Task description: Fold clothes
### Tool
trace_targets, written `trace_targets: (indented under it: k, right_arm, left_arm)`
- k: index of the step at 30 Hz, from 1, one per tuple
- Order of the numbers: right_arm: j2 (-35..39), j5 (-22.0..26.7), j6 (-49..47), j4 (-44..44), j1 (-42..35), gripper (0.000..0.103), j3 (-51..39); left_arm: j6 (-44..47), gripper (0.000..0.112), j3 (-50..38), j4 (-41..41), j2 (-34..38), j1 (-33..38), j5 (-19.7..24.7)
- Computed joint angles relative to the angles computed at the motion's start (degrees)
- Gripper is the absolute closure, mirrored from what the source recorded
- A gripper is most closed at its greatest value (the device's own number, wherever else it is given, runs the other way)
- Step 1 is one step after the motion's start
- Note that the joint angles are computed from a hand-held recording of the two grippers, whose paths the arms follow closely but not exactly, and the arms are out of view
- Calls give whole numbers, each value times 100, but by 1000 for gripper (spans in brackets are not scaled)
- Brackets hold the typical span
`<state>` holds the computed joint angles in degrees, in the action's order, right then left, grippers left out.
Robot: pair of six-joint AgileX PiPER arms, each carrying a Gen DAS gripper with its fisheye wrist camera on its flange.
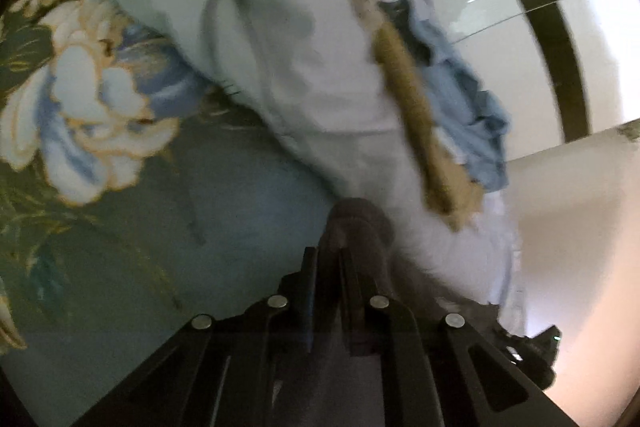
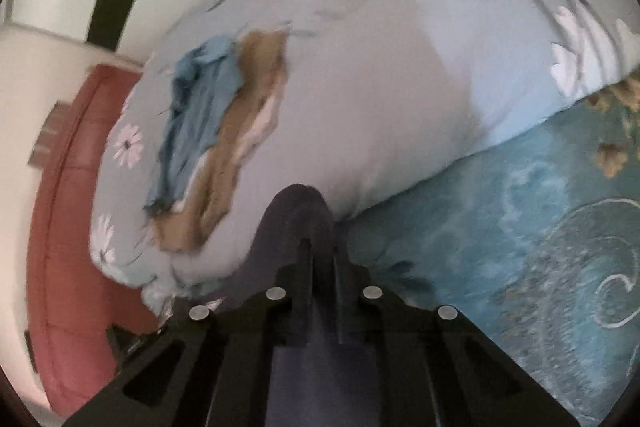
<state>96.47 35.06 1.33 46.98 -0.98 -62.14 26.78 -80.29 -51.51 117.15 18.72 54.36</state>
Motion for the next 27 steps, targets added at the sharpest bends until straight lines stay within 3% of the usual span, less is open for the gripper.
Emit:
trace_targets:
  k: [6, 9, 12, 14, 16, 22, 27]
  right_arm:
    - [362, -110, -390, 809, -94, 94, 590]
    - [308, -20, -939, 1349, -233, 91, 747]
    - [-50, 48, -1447, 1646, -374, 91, 1001]
    - [-431, 76, -1753, 1755, -462, 77, 1253]
    - [-935, 147, -2154, 1895, -596, 48, 1717]
    - [-1901, 955, -3060, 2233, -1262, 28, 3315]
    - [-2205, 1209, -3976, 3470, -1461, 23, 4455]
  left_arm:
    - [-152, 98, 256, 195, 174, 50, 59]
    - [105, 96, 363, -32, 91, 337, 561]
    - [523, 73, 642, -225, -232, 738, 989]
    - [951, 64, 1069, -243, -678, 1036, 1020]
    - [1205, 46, 1527, -161, -1095, 1180, 945]
    - [1829, 43, 3081, 4, -1743, 1911, 931]
    - [2141, 43, 4044, -516, -1906, 2152, 1037]
